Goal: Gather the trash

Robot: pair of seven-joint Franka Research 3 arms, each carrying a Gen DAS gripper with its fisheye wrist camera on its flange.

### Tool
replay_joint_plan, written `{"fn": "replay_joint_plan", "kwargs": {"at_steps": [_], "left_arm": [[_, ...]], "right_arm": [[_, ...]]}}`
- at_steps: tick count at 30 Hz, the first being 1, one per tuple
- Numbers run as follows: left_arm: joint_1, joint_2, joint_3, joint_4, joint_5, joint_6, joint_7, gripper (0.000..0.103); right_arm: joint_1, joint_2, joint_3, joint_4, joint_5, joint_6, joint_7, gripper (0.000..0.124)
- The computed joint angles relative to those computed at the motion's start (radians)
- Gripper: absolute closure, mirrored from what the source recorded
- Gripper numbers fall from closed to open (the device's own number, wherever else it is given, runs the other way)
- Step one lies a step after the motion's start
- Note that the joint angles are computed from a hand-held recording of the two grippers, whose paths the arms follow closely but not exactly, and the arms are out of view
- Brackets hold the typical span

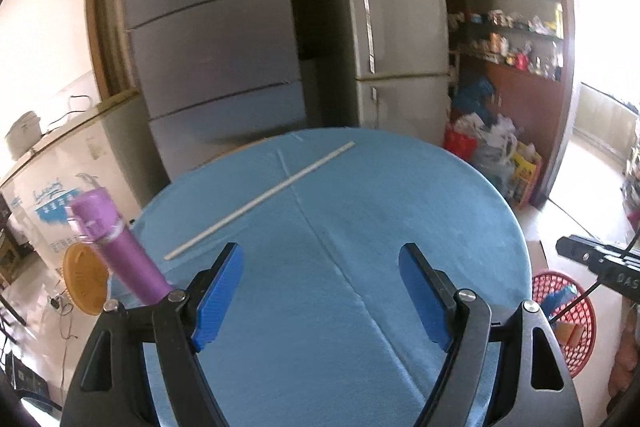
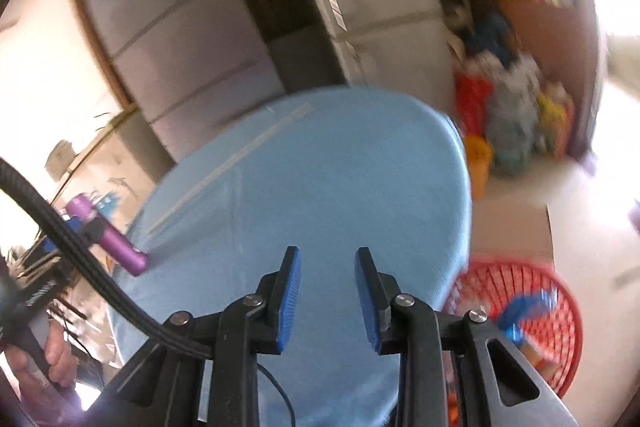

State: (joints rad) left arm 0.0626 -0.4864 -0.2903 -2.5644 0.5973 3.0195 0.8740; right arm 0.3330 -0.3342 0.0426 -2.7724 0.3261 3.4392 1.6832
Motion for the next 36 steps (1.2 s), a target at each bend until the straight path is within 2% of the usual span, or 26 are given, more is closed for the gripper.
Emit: {"fn": "replay_joint_plan", "kwargs": {"at_steps": [2,6,7,8,9,10,11,13,14,18,23,26,29,36], "left_arm": [[0.017,-0.039,-0.003,-0.015,0.002,-0.008,-0.02,0.023],[0.047,-0.123,-0.005,-0.044,0.004,-0.033,-0.046,0.02],[0.055,-0.141,-0.008,-0.05,0.009,-0.038,-0.05,0.018],[0.063,-0.155,-0.01,-0.055,0.013,-0.039,-0.054,0.012],[0.086,-0.185,-0.022,-0.068,0.024,-0.033,-0.071,0.011],[0.1,-0.207,-0.03,-0.077,0.029,-0.032,-0.084,0.01],[0.105,-0.217,-0.03,-0.08,0.031,-0.031,-0.087,0.01],[0.098,-0.245,-0.013,-0.092,0.027,-0.039,-0.08,0.01],[0.094,-0.25,-0.006,-0.09,0.024,-0.046,-0.073,0.01],[0.111,-0.283,-0.01,-0.1,0.024,-0.065,-0.074,0.01],[0.104,-0.314,0.009,-0.118,0.021,-0.091,-0.06,0.01],[0.102,-0.327,0.016,-0.125,0.014,-0.101,-0.058,0.01],[0.103,-0.352,0.025,-0.139,0.009,-0.109,-0.056,0.01],[0.124,-0.384,0.007,-0.148,0.015,-0.122,-0.071,0.01]], "right_arm": [[-0.077,-0.014,0.128,0.016,0.049,0.016,-0.039,0.092],[-0.148,-0.04,0.291,0.05,0.131,0.034,-0.111,0.086],[-0.172,-0.047,0.344,0.058,0.162,0.038,-0.13,0.072],[-0.183,-0.051,0.379,0.06,0.185,0.055,-0.144,0.057],[-0.181,-0.047,0.397,0.059,0.202,0.091,-0.156,0.042],[-0.193,-0.041,0.439,0.058,0.234,0.143,-0.179,0.042],[-0.224,-0.04,0.497,0.067,0.286,0.16,-0.225,0.042],[-0.328,-0.049,0.661,0.107,0.441,0.155,-0.358,0.042],[-0.352,-0.051,0.706,0.119,0.482,0.162,-0.39,0.042],[-0.363,-0.048,0.77,0.162,0.589,0.179,-0.483,0.042],[-0.31,-0.032,0.746,0.186,0.663,0.195,-0.546,0.042],[-0.307,-0.014,0.764,0.214,0.742,0.205,-0.618,0.042],[-0.273,0.003,0.741,0.222,0.769,0.219,-0.645,0.042],[-0.183,0.024,0.661,0.226,0.802,0.233,-0.68,0.042]]}}
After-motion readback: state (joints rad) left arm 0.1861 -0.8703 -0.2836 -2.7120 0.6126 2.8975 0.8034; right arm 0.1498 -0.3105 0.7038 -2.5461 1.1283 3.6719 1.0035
